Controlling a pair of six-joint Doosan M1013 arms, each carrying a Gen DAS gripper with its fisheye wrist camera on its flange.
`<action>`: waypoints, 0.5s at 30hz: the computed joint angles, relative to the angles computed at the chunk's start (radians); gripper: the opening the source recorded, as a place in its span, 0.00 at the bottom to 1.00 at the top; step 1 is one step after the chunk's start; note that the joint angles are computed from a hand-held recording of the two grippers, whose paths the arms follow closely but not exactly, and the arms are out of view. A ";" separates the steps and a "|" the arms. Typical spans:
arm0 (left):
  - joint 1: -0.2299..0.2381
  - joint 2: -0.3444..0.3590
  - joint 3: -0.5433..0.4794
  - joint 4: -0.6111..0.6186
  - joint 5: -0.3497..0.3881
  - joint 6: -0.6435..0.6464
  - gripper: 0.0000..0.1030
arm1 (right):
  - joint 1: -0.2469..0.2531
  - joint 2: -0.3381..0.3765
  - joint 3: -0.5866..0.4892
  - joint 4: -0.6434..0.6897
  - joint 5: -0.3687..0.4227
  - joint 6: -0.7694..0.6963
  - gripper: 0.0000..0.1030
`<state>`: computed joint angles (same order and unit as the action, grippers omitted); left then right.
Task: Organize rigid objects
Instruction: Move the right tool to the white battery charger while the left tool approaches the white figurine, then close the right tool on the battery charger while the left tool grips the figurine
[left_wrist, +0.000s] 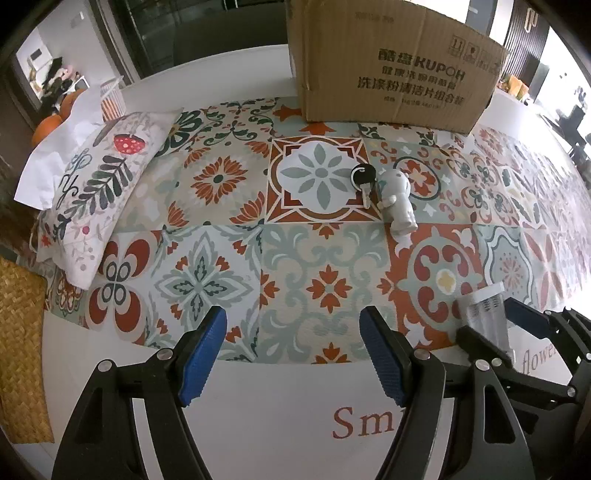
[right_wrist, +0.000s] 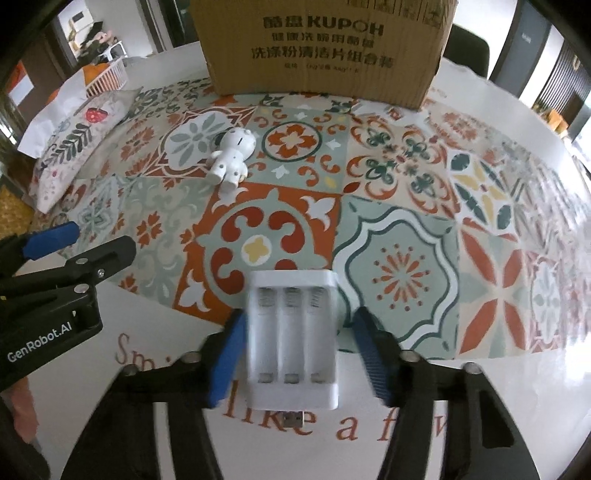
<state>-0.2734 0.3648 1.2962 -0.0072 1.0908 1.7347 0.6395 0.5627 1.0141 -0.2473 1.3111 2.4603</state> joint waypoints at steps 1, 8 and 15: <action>0.000 0.002 -0.002 -0.003 0.003 0.000 0.72 | 0.000 -0.001 0.001 -0.002 -0.005 0.001 0.49; -0.004 0.011 -0.016 -0.032 0.006 0.015 0.72 | -0.017 -0.025 0.031 0.036 -0.046 0.019 0.49; -0.007 0.027 -0.043 -0.100 0.000 0.060 0.71 | -0.030 -0.045 0.039 -0.001 -0.057 0.045 0.49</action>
